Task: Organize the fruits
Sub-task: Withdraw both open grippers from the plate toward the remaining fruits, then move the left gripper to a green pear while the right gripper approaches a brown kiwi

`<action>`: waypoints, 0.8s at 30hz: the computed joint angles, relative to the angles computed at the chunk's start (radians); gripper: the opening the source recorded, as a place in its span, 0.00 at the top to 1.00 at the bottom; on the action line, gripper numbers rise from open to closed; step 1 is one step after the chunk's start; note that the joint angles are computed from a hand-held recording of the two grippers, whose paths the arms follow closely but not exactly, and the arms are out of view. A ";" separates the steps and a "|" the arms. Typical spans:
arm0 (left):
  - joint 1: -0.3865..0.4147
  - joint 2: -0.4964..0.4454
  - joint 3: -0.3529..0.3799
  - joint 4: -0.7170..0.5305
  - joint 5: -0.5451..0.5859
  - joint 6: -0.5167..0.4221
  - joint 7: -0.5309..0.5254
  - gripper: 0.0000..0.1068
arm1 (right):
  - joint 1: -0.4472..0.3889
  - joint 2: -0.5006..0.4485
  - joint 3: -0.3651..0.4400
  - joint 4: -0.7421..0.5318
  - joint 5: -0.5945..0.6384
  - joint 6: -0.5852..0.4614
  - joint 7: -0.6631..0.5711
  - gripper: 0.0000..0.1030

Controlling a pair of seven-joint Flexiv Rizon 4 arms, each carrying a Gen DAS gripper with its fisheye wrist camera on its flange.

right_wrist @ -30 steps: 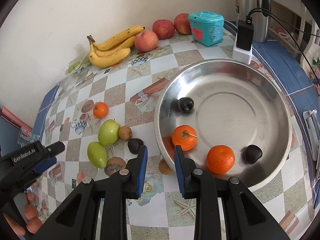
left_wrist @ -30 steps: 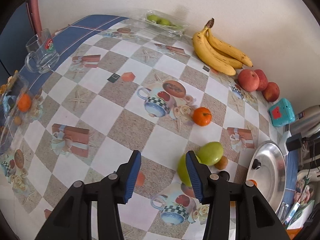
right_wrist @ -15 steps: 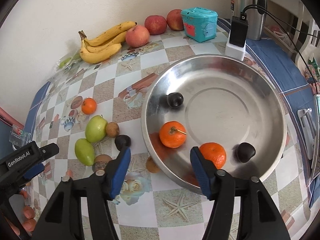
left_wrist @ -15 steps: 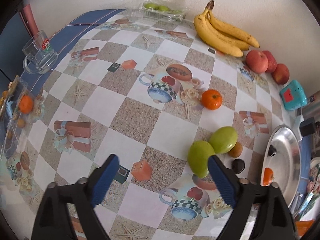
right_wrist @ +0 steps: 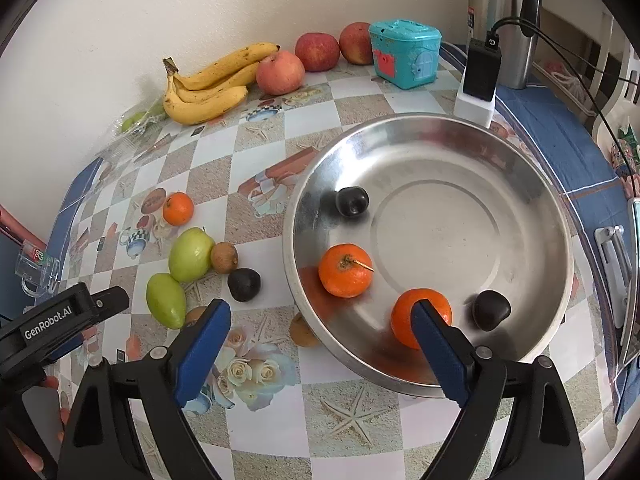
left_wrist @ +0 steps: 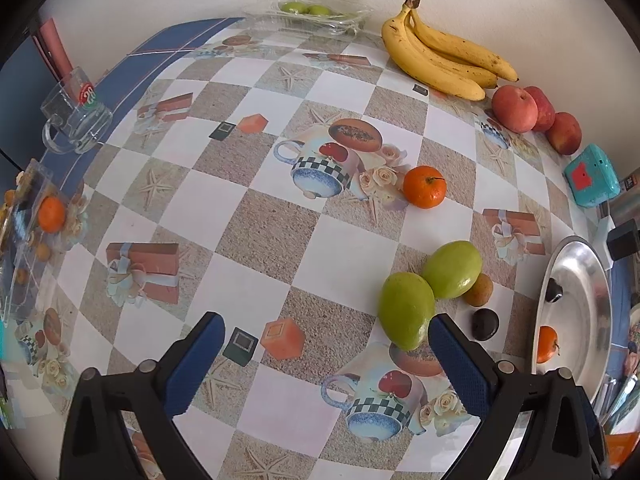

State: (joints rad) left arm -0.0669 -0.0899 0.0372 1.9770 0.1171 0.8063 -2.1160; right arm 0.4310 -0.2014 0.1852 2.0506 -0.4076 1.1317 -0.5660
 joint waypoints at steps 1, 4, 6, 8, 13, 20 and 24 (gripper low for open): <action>0.000 -0.001 -0.001 0.000 -0.001 -0.001 0.003 0.04 | 0.003 0.001 -0.003 0.002 -0.009 0.001 0.007 0.11; -0.002 -0.005 -0.005 -0.004 -0.006 -0.008 0.019 0.04 | 0.005 0.000 -0.001 0.000 -0.014 -0.005 0.006 0.11; -0.004 -0.007 -0.005 -0.006 -0.006 -0.013 0.023 0.04 | 0.001 -0.004 0.014 -0.011 0.021 -0.017 -0.022 0.11; -0.005 -0.009 -0.005 -0.007 -0.008 -0.017 0.026 0.04 | 0.002 -0.008 0.025 -0.023 0.057 -0.041 -0.041 0.11; -0.004 -0.010 -0.004 -0.005 -0.020 -0.022 0.034 0.04 | 0.011 -0.013 0.040 -0.046 0.122 -0.099 -0.071 0.11; -0.004 -0.018 -0.007 0.001 -0.045 -0.017 0.063 0.04 | 0.026 -0.009 0.039 -0.044 0.135 -0.116 -0.059 0.11; -0.005 -0.028 -0.007 0.004 -0.061 -0.018 0.073 0.04 | 0.035 -0.008 0.036 -0.041 0.122 -0.128 -0.037 0.11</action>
